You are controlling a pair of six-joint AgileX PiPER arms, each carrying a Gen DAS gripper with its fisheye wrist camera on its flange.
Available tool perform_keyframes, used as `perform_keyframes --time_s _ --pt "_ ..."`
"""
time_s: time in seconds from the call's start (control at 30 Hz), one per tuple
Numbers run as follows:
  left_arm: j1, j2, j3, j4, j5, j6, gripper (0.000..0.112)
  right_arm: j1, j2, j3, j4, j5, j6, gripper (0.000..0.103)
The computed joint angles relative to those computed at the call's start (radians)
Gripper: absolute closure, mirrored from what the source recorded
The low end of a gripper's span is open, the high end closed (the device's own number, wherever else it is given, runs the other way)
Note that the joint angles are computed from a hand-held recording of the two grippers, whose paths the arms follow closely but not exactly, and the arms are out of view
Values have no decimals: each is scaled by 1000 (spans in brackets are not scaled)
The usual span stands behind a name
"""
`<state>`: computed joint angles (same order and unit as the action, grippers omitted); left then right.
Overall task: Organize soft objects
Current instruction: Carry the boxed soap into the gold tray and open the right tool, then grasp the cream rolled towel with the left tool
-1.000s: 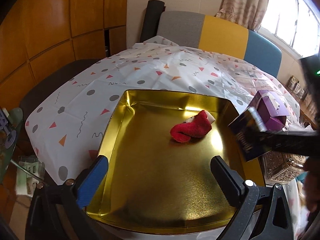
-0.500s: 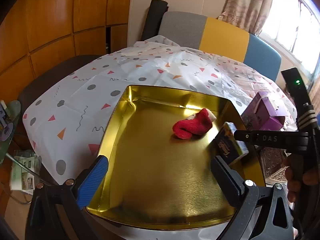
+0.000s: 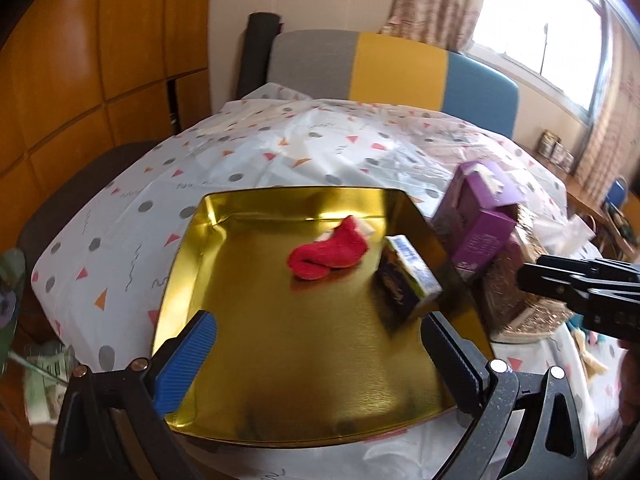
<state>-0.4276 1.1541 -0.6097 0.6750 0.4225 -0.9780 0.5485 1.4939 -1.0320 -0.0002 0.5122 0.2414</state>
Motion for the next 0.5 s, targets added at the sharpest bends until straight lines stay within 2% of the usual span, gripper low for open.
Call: perform_keyframes --time_s 0.23,0.5 --pt "-129 4 -28 55 32 -46 9 -133 -229 206 33 -14 -23 58" --pt "-255 42 -70 70 59 -59 9 -457 -379 334 164 24 -190 58"
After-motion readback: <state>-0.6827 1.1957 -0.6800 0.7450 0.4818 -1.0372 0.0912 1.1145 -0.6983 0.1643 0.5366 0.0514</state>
